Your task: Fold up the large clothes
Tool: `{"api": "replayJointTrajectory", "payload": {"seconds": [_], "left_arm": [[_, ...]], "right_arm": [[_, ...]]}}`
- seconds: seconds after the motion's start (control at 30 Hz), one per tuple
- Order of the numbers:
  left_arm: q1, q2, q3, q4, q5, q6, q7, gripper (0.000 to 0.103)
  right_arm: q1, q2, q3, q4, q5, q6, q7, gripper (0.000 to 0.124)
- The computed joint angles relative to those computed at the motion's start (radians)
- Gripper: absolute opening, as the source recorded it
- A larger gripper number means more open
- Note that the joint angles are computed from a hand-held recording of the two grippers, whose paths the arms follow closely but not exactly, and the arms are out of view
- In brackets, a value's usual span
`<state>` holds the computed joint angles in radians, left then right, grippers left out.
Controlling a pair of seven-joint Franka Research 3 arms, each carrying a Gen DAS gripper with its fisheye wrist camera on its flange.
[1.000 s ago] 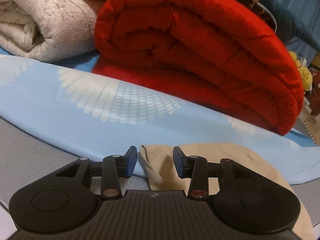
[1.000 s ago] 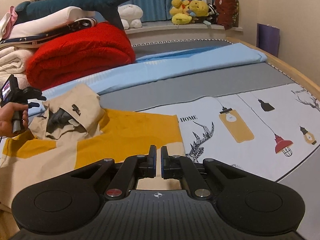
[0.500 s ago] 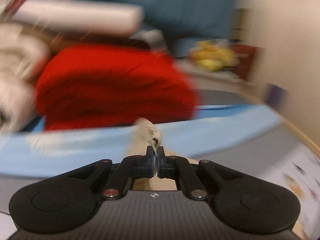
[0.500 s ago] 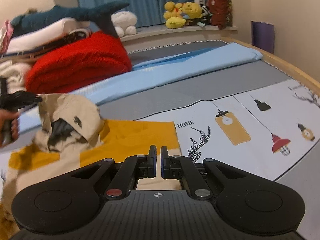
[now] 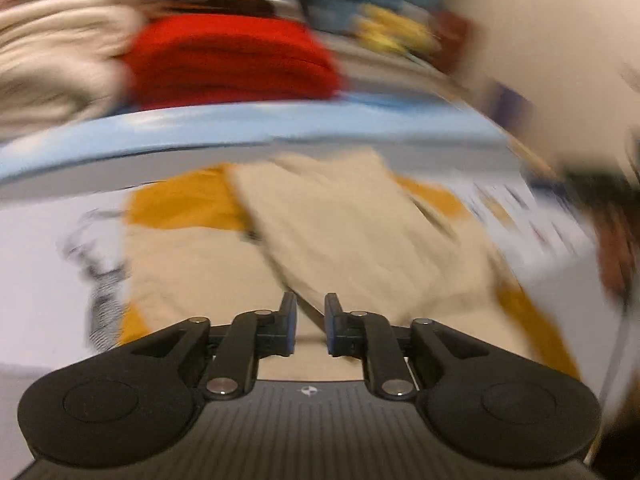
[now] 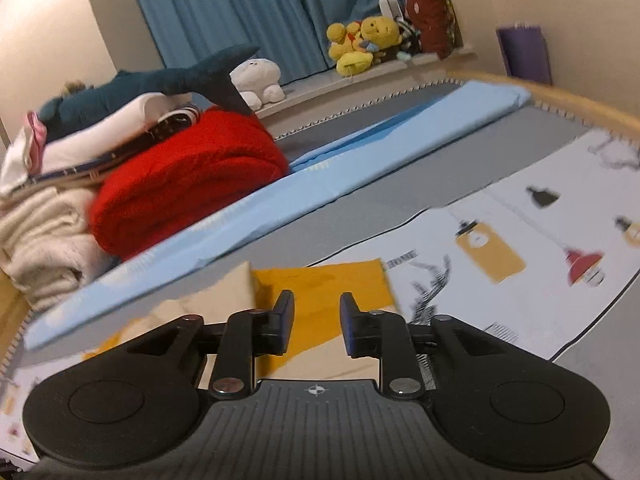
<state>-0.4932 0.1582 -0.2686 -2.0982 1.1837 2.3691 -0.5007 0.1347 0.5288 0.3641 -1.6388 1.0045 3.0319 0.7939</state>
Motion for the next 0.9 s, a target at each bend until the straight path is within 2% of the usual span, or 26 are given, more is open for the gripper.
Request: {"api": "replayJointTrajectory", "payload": {"seconds": [0.03,0.07,0.1,0.13,0.23,0.33,0.43,0.47,0.53,0.6,0.63,0.67,0.7,0.73,0.77,0.83,0.9], "left_arm": [[-0.002,0.009,0.003,0.022,-0.032,-0.045,-0.042,0.024],[0.000,0.017,0.011,0.033,-0.035,-0.057,-0.119,0.029],[0.005,0.025,0.021,0.036,-0.013,-0.031,-0.200,0.040],[0.015,0.034,0.034,0.030,0.023,0.018,-0.279,0.047],[0.035,0.107,0.065,0.064,0.087,0.102,-0.392,0.047],[0.044,0.178,0.089,0.110,0.087,0.169,-0.447,0.047],[0.043,0.221,0.132,0.119,0.150,0.272,-0.585,0.047],[0.030,0.231,0.144,0.117,0.192,0.286,-0.655,0.047],[0.038,0.265,0.153,0.133,0.204,0.322,-0.711,0.047],[0.033,0.299,0.174,0.157,0.266,0.367,-0.794,0.047],[0.034,0.314,0.179,0.169,0.289,0.388,-0.812,0.042],[0.039,0.326,0.178,0.180,0.281,0.396,-0.800,0.032],[0.034,0.327,0.182,0.186,0.288,0.392,-0.799,0.004],[0.022,0.319,0.191,0.188,0.322,0.377,-0.808,0.003],[0.012,0.300,0.190,0.181,0.331,0.339,-0.790,0.003],[-0.012,0.258,0.179,0.167,0.328,0.220,-0.740,0.003],[-0.026,0.228,0.159,0.157,0.311,0.103,-0.666,0.003]], "right_arm": [[0.000,0.001,-0.004,0.003,-0.003,-0.032,0.022,0.027],[0.007,0.004,-0.017,0.008,-0.015,-0.077,0.056,0.028],[0.018,0.010,-0.033,0.018,-0.032,-0.123,0.092,0.029],[0.025,0.017,-0.045,0.029,-0.045,-0.171,0.122,0.030],[0.067,0.057,-0.098,0.079,-0.113,-0.301,0.261,0.036],[0.106,0.095,-0.141,0.121,-0.190,-0.378,0.391,0.037],[0.149,0.135,-0.171,0.159,-0.278,-0.397,0.488,0.037],[0.155,0.147,-0.175,0.170,-0.298,-0.399,0.513,0.037],[0.165,0.167,-0.180,0.184,-0.330,-0.401,0.563,0.037],[0.169,0.183,-0.185,0.196,-0.356,-0.407,0.614,0.036],[0.175,0.189,-0.189,0.199,-0.371,-0.405,0.639,0.036],[0.175,0.192,-0.185,0.196,-0.380,-0.394,0.644,0.029],[0.172,0.195,-0.177,0.192,-0.385,-0.380,0.640,0.022],[0.165,0.193,-0.165,0.184,-0.382,-0.366,0.631,0.008],[0.154,0.191,-0.147,0.174,-0.369,-0.347,0.615,0.002],[0.114,0.180,-0.086,0.148,-0.305,-0.286,0.551,0.000],[0.026,0.175,0.034,0.130,-0.167,-0.249,0.407,0.000]]}}
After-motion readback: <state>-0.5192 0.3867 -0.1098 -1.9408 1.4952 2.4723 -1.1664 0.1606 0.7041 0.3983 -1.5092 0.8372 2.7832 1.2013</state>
